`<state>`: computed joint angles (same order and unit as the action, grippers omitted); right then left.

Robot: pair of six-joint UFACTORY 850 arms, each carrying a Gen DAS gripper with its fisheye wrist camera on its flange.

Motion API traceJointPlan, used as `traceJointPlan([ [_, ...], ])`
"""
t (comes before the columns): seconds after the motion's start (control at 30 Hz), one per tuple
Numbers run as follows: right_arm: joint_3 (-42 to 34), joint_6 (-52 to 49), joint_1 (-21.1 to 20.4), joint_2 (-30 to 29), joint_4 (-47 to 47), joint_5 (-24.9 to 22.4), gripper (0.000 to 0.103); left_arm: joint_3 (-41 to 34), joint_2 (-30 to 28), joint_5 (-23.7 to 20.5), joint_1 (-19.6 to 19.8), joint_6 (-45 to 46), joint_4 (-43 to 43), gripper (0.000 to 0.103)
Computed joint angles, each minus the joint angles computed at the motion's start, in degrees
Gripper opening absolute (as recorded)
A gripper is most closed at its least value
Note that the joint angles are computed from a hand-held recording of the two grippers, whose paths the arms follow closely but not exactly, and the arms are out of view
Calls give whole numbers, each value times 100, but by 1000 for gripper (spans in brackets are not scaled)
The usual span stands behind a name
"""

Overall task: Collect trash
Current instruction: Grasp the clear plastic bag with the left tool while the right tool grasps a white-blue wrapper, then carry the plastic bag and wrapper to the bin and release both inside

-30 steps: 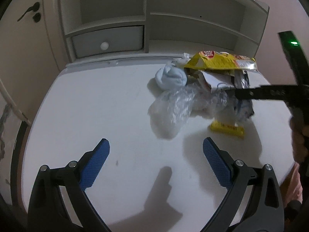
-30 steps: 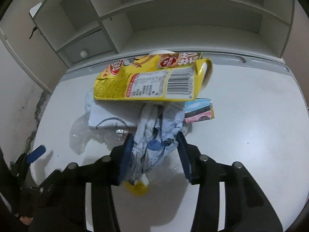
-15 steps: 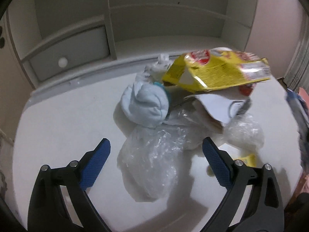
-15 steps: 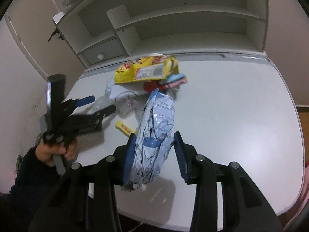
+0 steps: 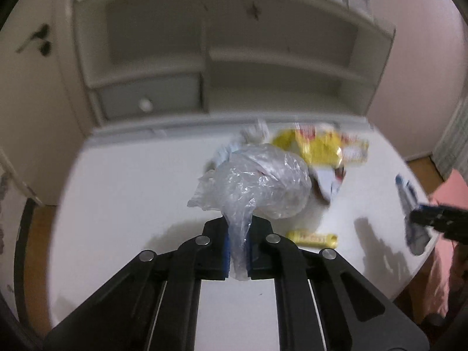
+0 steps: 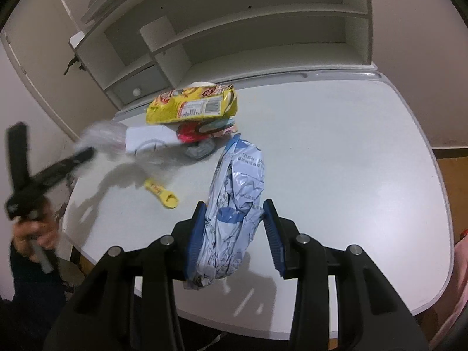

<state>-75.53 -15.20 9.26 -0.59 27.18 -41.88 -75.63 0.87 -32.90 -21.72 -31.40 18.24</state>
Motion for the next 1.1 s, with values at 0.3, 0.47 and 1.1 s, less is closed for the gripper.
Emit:
traceJointPlan([
  [0.3,391,-165,-624,504,54,82,40,-553,112,-259,-830,-966,1332,5],
  [0.47,858,-96,-1468,1061,-84,89,40,-1336,-458,-90,-1540,-812,1470,5],
  [1.1,2220,-230,-4644,1027,-701,34,40,-4573,-4238,-878,-3525,2695,-2175,5],
])
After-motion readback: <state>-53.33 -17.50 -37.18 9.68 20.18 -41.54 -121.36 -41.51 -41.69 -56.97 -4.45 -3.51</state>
